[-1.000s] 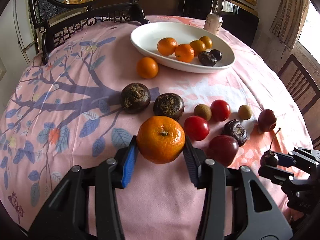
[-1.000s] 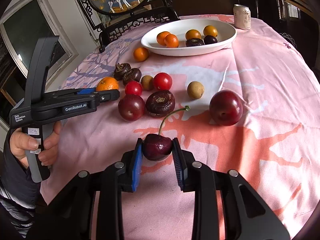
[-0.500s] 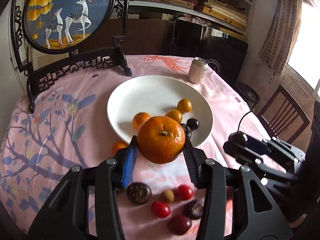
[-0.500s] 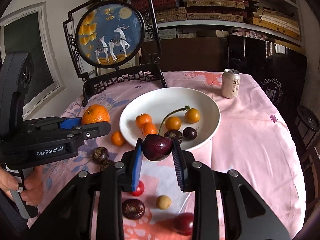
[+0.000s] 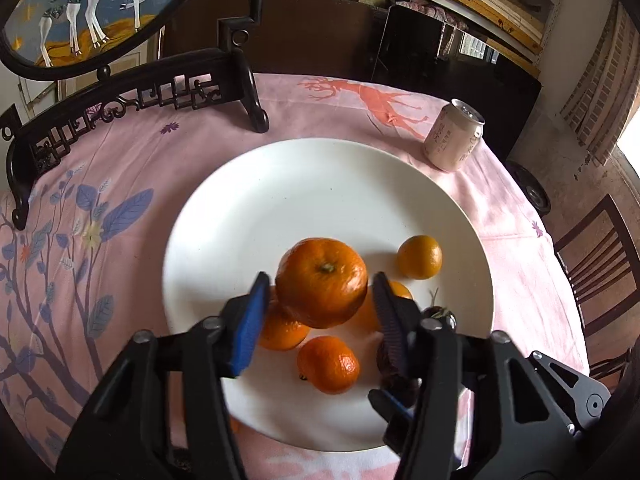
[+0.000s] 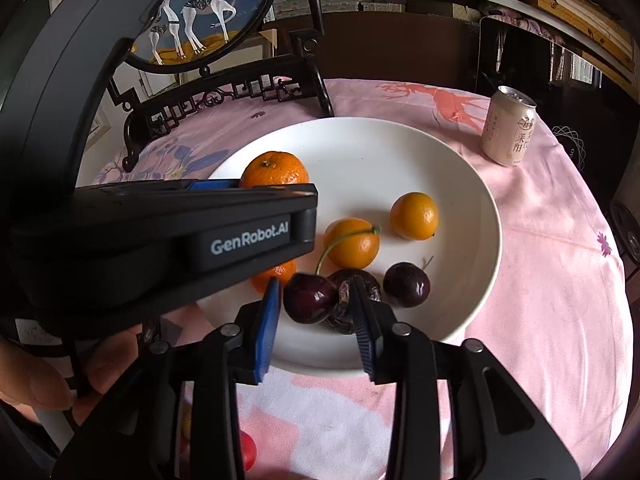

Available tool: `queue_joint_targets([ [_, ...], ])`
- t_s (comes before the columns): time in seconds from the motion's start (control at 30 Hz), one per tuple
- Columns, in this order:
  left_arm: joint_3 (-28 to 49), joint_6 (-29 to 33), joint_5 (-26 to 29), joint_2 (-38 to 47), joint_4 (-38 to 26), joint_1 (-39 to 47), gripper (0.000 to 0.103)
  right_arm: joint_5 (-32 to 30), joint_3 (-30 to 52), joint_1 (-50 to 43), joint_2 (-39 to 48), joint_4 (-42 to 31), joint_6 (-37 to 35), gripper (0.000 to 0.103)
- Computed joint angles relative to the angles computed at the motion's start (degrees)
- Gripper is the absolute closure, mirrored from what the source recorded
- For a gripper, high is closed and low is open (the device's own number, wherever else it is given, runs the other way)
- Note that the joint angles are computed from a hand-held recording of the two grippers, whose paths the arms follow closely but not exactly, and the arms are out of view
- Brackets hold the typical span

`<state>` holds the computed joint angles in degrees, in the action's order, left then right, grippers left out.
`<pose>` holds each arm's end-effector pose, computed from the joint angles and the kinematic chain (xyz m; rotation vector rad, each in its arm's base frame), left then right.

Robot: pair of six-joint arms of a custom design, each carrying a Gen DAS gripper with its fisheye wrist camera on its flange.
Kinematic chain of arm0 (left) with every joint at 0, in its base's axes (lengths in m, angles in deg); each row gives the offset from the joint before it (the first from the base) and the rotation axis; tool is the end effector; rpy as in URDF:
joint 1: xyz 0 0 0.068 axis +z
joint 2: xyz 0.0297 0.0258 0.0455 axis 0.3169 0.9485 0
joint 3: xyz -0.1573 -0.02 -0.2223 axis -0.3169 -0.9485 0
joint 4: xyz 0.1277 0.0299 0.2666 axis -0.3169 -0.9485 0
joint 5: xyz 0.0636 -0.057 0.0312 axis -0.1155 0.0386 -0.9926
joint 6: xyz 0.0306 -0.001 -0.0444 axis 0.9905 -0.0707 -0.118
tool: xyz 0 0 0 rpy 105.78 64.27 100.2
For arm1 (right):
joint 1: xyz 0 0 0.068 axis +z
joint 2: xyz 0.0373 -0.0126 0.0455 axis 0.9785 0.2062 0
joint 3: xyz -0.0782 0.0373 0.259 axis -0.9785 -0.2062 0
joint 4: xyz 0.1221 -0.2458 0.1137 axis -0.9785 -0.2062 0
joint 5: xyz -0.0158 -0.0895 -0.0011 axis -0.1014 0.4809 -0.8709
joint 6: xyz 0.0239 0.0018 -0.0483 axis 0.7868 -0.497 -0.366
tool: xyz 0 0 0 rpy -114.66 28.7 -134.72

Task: Organize fruits
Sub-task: 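Carry both fruits over the white plate and lower them onto it, then grasp a dark red plum with the right tool while the left tool grasps another plum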

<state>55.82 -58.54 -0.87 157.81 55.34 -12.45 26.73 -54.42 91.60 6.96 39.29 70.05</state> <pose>0.3223 -0.1823 0.1214 -0.2039 2.4603 -0.1683 0.2833 0.0775 0.1134 -0.6020 2.3854 0.3560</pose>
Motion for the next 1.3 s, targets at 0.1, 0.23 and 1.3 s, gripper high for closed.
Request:
queue_joint_targets([
  [0.1,-2.5,-0.9,-0.9,-3.3,1.1,-0.2,0.024,-0.7,-2.1,-0.9,-2.5,1.9,0.3,0.047],
  [0.23,-6.2,-2.1,-2.3,-8.6,-0.1,-1.8,0.023,-4.1,-4.0,-3.6,-6.2,-0.1,0.9,0.047],
  [1.3,-31.1,-37.9,-21.1,-27.6,-15.2,-40.0,0.009,-5.0,-26.4,-22.1,-35.6,-18.6,-10.0,0.045],
])
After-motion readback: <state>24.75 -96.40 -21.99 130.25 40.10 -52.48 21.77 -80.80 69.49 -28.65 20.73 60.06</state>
